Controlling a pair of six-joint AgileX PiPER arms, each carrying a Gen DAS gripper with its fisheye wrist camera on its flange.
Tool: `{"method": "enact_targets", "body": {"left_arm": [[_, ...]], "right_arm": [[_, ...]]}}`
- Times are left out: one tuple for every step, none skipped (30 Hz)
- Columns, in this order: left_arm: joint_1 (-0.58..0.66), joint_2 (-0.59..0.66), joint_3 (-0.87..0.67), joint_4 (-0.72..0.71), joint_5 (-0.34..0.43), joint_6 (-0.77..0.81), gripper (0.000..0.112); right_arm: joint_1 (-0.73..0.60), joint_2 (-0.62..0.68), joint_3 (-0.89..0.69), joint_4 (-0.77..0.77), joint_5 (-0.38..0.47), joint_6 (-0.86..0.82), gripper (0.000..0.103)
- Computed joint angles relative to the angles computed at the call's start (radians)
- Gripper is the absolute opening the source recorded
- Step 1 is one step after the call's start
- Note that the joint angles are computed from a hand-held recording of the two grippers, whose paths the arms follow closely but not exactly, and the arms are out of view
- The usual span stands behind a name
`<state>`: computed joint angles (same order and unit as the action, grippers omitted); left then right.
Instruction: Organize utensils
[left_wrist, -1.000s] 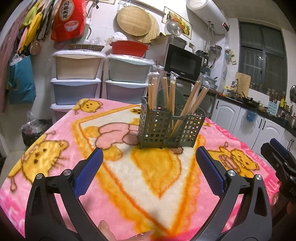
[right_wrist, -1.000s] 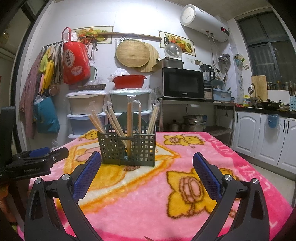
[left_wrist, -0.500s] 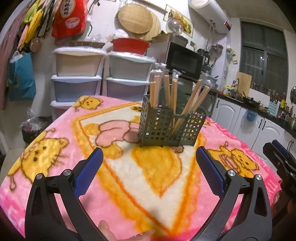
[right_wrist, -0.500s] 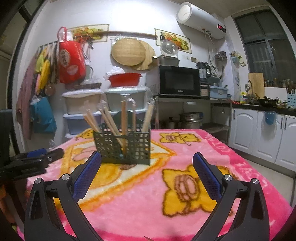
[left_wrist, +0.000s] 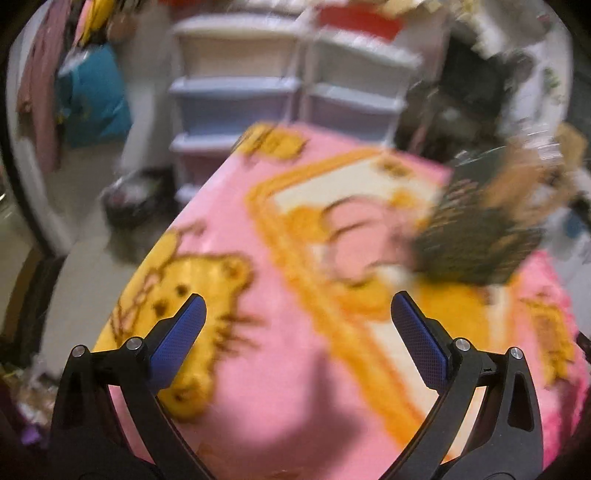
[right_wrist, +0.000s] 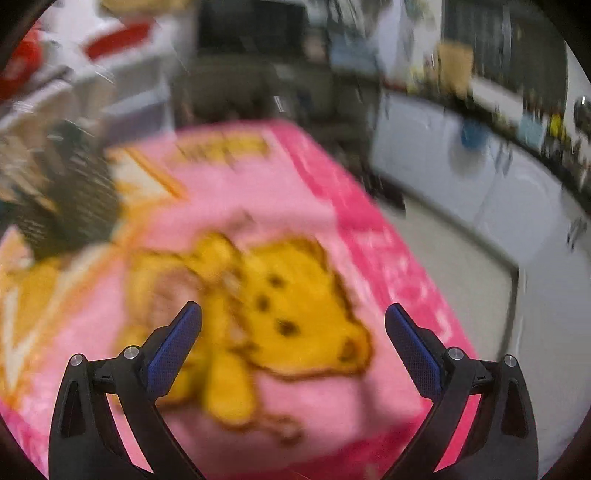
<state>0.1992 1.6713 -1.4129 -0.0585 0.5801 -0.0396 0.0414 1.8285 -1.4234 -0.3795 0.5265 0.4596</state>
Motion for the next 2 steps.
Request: {"method": "enact_targets", "body": {"left_arm": [[-0.001, 0.04, -0.028, 0.033, 0.014, -0.03, 0.092], [0.003, 0.074, -0.054, 0.072, 0.026, -0.064, 0.092]], "right_arm": [[-0.021, 0.056, -0.057, 0.055, 0.037, -0.035, 0.096], [-0.033, 0.097, -0.104, 0.07, 0.075, -0.05, 0.096]]}}
